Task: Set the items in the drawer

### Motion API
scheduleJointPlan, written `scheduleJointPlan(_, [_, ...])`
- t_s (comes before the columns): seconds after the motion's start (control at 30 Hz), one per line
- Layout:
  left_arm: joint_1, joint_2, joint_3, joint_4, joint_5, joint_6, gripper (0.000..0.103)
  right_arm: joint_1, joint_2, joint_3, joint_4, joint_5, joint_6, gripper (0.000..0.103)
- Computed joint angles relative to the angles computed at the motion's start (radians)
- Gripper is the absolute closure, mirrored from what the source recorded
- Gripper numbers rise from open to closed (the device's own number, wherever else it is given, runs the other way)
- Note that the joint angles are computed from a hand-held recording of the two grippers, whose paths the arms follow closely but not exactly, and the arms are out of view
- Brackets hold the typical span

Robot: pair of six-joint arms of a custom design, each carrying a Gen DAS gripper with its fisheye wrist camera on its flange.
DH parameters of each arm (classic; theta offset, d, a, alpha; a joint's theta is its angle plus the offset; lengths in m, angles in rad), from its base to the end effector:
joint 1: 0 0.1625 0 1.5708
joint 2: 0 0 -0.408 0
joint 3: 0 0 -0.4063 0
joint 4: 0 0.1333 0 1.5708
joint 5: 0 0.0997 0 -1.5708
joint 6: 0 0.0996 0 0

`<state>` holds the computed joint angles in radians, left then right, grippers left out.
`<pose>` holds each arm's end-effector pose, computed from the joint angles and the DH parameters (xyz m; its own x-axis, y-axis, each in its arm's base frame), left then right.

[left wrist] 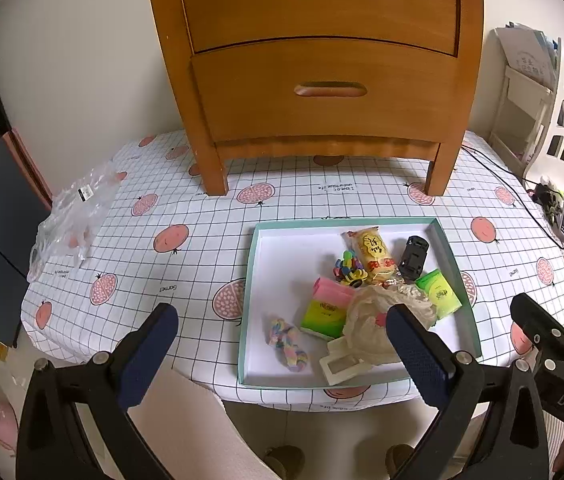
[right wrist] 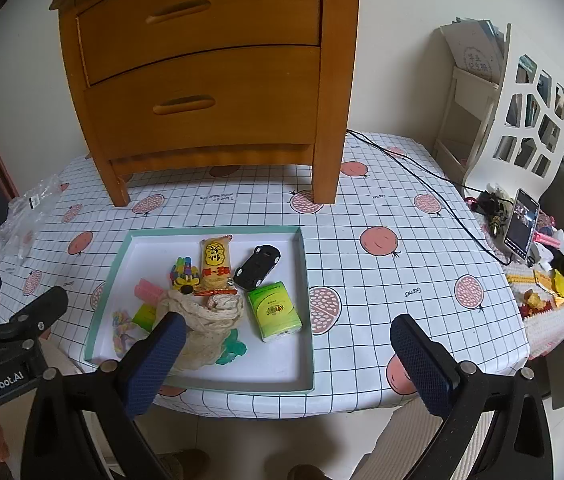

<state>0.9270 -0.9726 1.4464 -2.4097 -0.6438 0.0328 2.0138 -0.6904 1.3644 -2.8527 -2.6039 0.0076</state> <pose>-0.2533 -0.6923 0.2940 -0.6328 0.1563 -0.7584 0.5817 0.7424 -0.3324 0.3616 -0.6508 0.1838 -0.6756 0.2293 0.7007 -0.3467 0.7399 -0.5765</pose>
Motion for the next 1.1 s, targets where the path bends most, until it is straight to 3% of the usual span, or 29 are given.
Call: scheduleJointPlan(1.1, [-0.001,-0.001,0.005,-0.014,-0.011,0.015,0.000,-0.004,0.001,0.001,-0.010,-0.007,-0.004,0.000])
